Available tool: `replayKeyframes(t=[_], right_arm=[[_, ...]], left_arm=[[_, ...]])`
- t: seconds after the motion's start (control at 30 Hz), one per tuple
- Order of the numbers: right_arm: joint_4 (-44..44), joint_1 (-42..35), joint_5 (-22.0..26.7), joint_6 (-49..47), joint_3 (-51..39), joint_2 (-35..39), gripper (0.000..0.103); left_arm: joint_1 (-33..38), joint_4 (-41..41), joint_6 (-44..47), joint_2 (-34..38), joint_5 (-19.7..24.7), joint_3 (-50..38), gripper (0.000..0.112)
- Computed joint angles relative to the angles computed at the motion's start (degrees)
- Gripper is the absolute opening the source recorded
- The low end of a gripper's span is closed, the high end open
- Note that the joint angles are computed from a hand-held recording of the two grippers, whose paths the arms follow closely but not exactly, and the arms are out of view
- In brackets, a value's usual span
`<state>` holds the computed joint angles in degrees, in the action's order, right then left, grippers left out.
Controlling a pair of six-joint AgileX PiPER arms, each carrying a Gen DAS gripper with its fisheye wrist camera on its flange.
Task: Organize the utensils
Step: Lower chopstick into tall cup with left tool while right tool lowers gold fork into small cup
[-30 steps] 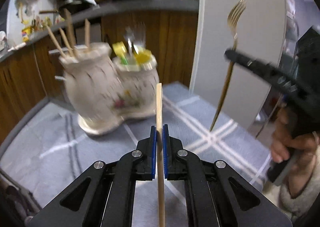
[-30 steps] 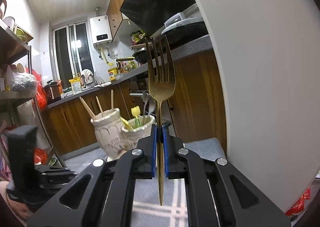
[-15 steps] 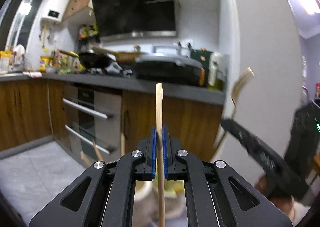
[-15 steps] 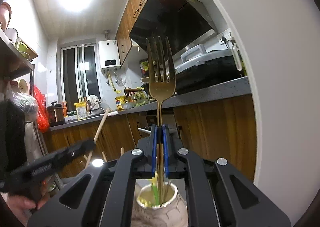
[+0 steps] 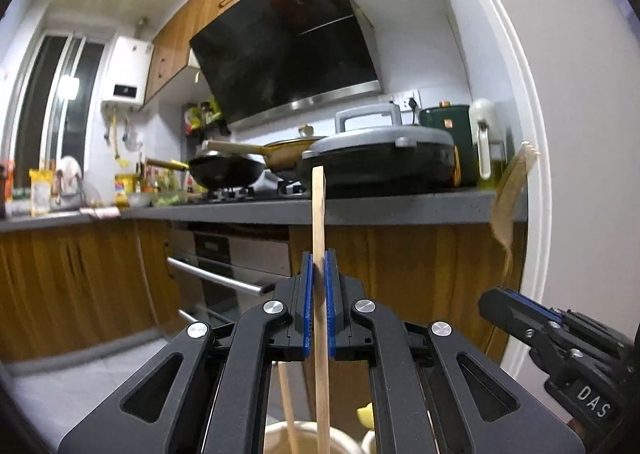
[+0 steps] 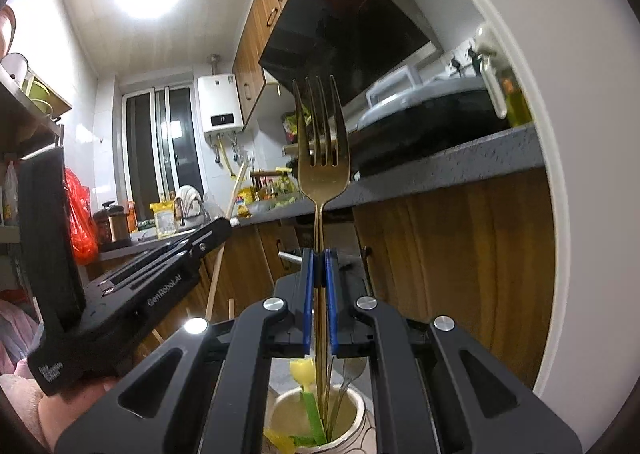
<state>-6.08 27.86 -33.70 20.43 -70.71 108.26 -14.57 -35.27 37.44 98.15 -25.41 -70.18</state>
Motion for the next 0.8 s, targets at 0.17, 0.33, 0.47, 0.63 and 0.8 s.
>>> replayKeyframes(t=[0.17, 0.33, 0.47, 0.63, 0.8], right_arm=[[-2.02, -0.62, 4.36, 2.34, -2.55, 2.25, 0.006], [-7.94, -2.26, 6.11, 9.99, -3.09, 2.97, 0.006], [-11.5, -2.87, 7.53, 13.14, -3.53, 3.23, 0.006], [-14.8, -3.06, 7.85, 14.7, -3.13, 3.43, 0.006], [-15.74, -2.28, 9.14, 14.67, -2.33, 3.17, 0.006]], left_arm=[[0.99, 10.0, -7.97, -1.1, 0.4, 3.42, 0.006], [2.39, 19.67, -18.26, -3.9, -0.31, 9.0, 0.006], [3.17, 20.93, -20.77, -4.76, -0.07, 11.46, 0.006], [2.81, 20.7, -18.85, -5.82, -0.54, 14.4, 0.016], [3.28, 24.0, -23.23, -9.58, -3.46, 20.34, 0.041]])
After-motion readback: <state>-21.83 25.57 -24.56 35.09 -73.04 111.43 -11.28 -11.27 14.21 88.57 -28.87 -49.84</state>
